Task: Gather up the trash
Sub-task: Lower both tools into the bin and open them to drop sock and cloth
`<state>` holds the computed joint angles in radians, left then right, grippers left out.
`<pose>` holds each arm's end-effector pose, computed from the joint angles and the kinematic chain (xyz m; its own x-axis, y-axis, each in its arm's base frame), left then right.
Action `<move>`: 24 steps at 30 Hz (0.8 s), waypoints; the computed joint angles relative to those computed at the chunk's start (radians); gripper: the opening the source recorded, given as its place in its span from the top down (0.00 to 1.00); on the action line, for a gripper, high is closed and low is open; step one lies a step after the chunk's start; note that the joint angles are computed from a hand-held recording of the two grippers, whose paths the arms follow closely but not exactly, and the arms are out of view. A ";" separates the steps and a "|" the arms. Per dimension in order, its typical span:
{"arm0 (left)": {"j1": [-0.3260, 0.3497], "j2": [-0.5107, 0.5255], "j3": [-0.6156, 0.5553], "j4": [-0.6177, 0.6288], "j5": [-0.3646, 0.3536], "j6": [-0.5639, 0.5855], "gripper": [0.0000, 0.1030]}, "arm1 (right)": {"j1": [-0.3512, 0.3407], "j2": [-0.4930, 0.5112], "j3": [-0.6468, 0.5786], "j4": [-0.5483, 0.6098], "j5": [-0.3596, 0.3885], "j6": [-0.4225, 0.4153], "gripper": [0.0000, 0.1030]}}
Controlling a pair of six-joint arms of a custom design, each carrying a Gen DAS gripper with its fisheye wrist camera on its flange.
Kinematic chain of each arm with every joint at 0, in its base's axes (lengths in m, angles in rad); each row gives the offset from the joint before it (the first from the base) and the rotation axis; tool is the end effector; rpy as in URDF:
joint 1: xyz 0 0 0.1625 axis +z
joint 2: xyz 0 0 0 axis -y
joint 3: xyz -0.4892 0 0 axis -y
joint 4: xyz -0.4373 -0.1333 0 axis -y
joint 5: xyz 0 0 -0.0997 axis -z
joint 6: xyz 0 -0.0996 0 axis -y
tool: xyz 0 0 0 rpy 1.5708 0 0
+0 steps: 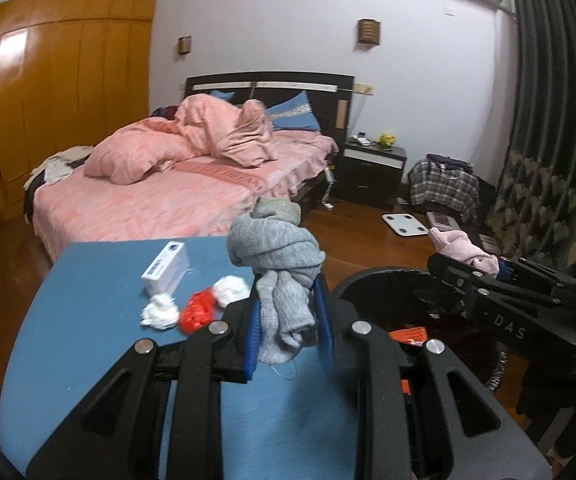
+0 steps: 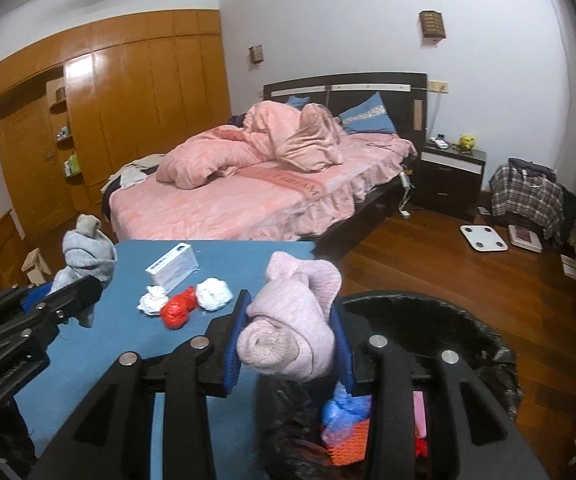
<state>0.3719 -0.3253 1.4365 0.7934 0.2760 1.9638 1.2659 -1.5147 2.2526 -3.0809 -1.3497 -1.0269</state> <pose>-0.4333 -0.4149 -0.0661 -0.7386 -0.1761 -0.6508 0.5169 0.4718 -0.7143 0.0008 -0.5142 0.3567 -0.6894 -0.5087 0.5157 -0.7244 0.4793 -0.4955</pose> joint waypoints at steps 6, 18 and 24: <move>0.010 0.004 -0.062 -0.151 0.015 0.245 0.77 | -0.037 -0.010 -0.033 -0.009 0.012 0.011 0.64; 0.054 0.039 -0.177 -0.381 0.105 0.630 0.77 | -0.099 0.010 -0.107 -0.018 0.003 0.041 0.63; 0.086 0.071 -0.233 -0.422 0.161 0.722 0.77 | -0.122 0.026 -0.141 -0.012 -0.008 0.049 0.63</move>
<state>0.4583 -0.2545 1.2039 0.3712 0.4368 2.6862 1.1437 -1.4887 2.1116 -3.0933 -1.3578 -0.9774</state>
